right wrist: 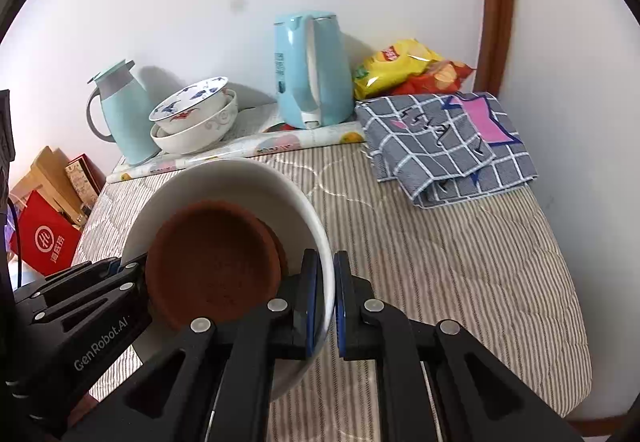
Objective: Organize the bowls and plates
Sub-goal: 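Lift the white bowl with both grippers and carry it over the blue plates, then lower the white bowl onto the blue plate stack and open both grippers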
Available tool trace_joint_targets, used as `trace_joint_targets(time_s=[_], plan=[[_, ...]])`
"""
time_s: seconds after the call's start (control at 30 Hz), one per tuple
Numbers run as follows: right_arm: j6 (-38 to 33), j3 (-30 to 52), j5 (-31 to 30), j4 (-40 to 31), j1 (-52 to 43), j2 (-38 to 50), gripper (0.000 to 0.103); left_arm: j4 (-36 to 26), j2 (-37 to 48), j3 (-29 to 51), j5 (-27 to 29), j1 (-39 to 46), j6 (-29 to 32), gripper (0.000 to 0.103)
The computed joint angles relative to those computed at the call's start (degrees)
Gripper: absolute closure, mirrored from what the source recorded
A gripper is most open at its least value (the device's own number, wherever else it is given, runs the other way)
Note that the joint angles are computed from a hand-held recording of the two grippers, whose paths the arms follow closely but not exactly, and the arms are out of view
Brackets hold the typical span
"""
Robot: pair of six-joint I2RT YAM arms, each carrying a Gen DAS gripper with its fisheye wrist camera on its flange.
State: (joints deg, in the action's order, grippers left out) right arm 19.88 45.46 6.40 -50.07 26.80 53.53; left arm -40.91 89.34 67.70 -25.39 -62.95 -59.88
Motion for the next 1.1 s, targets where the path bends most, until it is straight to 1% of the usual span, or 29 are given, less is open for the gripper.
trace_joint_targets(time_s=[0.33, 0.5, 0.87, 1.1], plan=[[4.0, 2.4, 2.0, 4.2, 6.8, 7.4, 0.095, 1.1, -5.0, -5.6, 1.0, 4.2, 1.8, 0.094], [5.4, 3.6, 2.5, 6.6, 9.6, 11.7, 0.095, 2.7, -7.0, -9.0, 2.6, 7.2, 2.7, 0.094], [6.1, 6.1, 1.2, 12.3, 12.6, 22.2, 0.095, 6.9, -9.3, -15.6, 6.5, 14.2, 4.9, 0.094], [5.4, 8.2, 0.6, 15.0, 13.8, 27.8, 0.095, 9.1, -9.7, -18.2, 8.6, 18.2, 6.7, 0.094]])
